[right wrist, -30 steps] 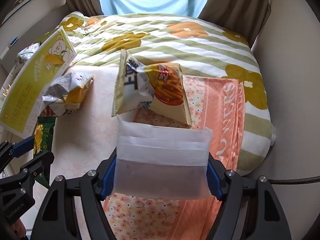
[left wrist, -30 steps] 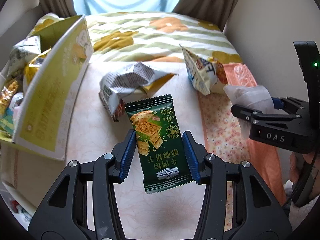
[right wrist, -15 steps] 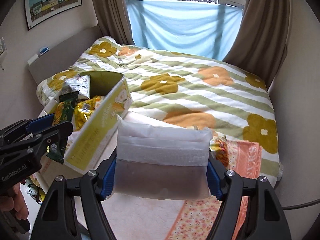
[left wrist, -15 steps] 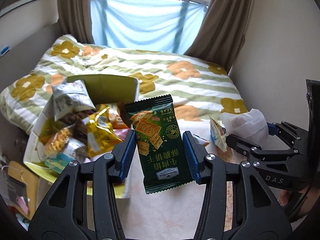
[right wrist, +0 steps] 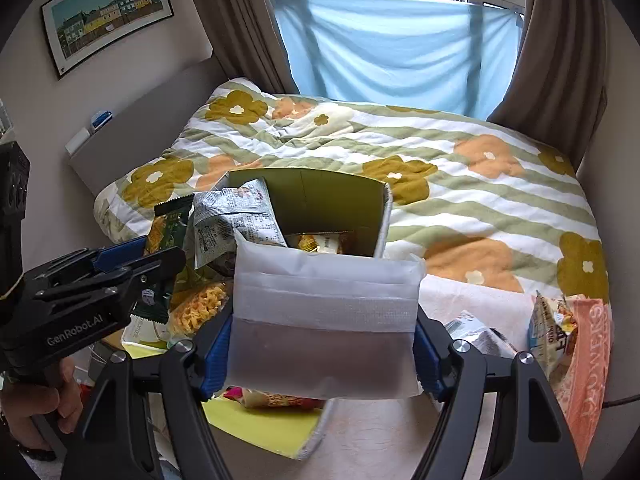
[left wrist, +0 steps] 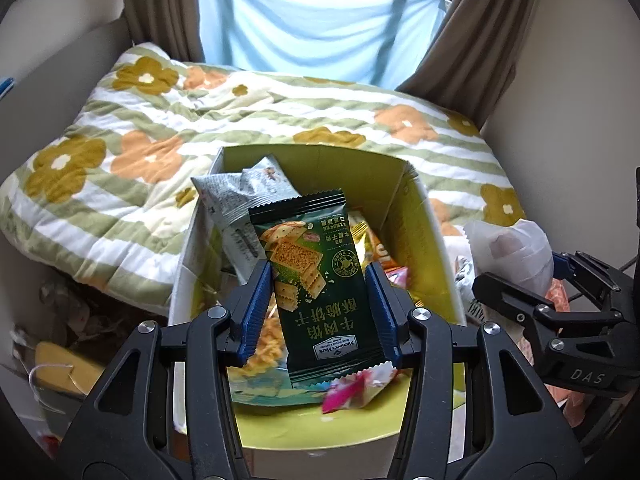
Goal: Organize snacks
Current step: 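Carry green packet and clear box over the yellow box and release inside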
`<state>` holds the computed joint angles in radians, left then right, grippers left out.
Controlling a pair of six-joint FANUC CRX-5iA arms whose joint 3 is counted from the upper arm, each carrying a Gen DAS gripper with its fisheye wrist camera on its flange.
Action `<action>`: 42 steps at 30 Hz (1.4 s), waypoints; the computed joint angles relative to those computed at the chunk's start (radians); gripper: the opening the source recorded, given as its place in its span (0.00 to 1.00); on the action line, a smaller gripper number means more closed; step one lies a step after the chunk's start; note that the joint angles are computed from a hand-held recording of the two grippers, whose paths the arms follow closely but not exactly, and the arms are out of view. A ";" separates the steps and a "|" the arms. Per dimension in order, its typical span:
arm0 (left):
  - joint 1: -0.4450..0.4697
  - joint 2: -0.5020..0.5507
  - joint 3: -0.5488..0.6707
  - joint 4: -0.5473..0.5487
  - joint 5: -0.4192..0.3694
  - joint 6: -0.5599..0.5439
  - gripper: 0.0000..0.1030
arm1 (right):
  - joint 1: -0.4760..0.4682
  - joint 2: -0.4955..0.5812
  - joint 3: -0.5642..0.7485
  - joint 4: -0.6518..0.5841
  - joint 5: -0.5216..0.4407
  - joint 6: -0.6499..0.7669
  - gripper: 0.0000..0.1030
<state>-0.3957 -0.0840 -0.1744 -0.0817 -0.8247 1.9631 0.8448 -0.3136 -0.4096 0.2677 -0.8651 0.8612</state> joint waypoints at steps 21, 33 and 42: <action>0.126 -0.064 -0.125 0.108 0.005 -0.126 1.00 | 0.092 0.069 0.012 0.047 -0.088 -0.134 0.70; 0.179 -0.125 -0.170 0.148 0.029 -0.149 1.00 | 0.140 0.069 -0.014 0.043 0.010 -0.137 0.97; 0.181 -0.139 -0.207 0.172 0.020 -0.196 1.00 | 0.190 0.016 -0.072 0.094 -0.037 -0.251 0.99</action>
